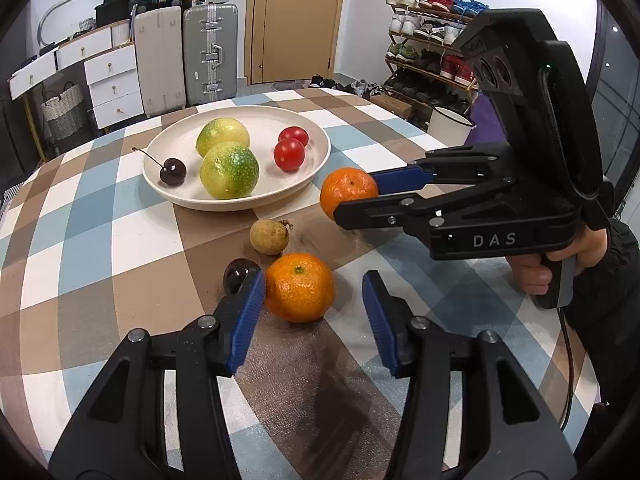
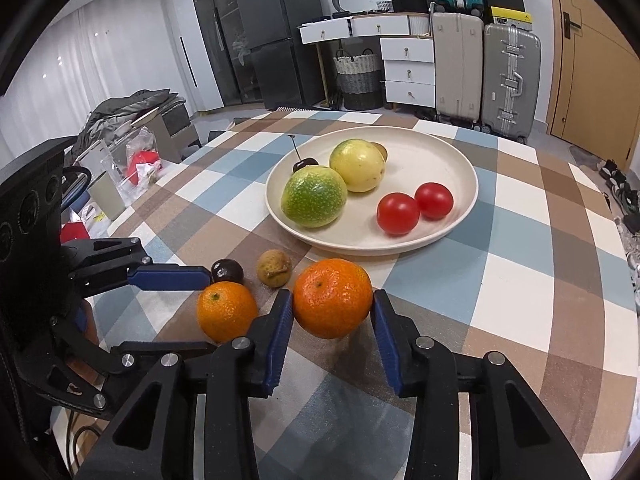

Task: Organize fruits
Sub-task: 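Grasp one orange with the right tool while the left tool grasps the other orange, then lift both held oranges and carry them over the white plate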

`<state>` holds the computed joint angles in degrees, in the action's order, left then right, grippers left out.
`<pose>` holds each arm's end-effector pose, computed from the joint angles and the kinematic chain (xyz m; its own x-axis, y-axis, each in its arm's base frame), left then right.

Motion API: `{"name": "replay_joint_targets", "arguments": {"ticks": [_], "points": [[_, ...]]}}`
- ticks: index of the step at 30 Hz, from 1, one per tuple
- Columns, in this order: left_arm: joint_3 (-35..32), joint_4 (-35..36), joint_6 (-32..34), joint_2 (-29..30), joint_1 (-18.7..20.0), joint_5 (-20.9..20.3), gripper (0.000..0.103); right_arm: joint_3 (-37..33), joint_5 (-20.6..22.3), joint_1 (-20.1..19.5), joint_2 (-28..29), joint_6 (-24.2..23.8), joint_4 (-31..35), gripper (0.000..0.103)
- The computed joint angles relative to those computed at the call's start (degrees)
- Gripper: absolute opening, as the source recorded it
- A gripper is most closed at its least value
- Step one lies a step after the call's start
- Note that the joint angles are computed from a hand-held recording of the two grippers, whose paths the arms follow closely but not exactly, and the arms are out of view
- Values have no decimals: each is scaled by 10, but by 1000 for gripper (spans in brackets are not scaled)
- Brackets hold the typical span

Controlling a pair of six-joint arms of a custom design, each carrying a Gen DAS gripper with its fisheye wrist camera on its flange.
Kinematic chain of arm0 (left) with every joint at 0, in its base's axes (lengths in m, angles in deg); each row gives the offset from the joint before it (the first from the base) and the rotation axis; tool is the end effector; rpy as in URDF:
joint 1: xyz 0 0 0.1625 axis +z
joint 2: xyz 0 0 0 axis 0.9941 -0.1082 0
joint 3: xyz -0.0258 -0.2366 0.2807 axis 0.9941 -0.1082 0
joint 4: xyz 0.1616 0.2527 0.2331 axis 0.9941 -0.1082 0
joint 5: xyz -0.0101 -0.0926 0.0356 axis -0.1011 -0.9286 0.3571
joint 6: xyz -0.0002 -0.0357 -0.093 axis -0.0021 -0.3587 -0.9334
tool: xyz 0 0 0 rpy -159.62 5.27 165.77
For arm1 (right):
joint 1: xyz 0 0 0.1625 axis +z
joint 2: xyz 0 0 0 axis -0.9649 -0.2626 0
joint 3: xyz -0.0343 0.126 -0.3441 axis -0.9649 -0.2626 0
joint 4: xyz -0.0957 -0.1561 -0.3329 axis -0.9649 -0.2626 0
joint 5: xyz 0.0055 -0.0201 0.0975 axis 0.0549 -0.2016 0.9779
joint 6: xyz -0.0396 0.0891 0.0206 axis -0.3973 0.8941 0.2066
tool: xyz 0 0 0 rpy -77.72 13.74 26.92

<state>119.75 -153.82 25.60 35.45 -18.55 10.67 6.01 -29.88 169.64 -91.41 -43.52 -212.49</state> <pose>-0.2045 -0.8140 0.0960 -0.5251 0.7700 -0.3624 0.8486 0.5058 -0.1548 0.1644 -0.7875 0.1426 -0.8095 -0.2183 0.5450 -0.4975 0.7480 -0.4393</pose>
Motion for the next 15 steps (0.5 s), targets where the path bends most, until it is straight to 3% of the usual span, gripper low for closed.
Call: {"name": "replay_joint_targets", "arguments": {"ticks": [5, 11, 15], "points": [[-20, 14, -5, 11, -1, 8, 48, -1, 0, 0, 0, -2, 2, 40], [1, -22, 22, 12, -11, 41, 48, 3, 0, 0, -2, -2, 2, 40], [23, -64, 43, 10, -18, 71, 36, 5, 2, 0, -3, -1, -2, 40]]}}
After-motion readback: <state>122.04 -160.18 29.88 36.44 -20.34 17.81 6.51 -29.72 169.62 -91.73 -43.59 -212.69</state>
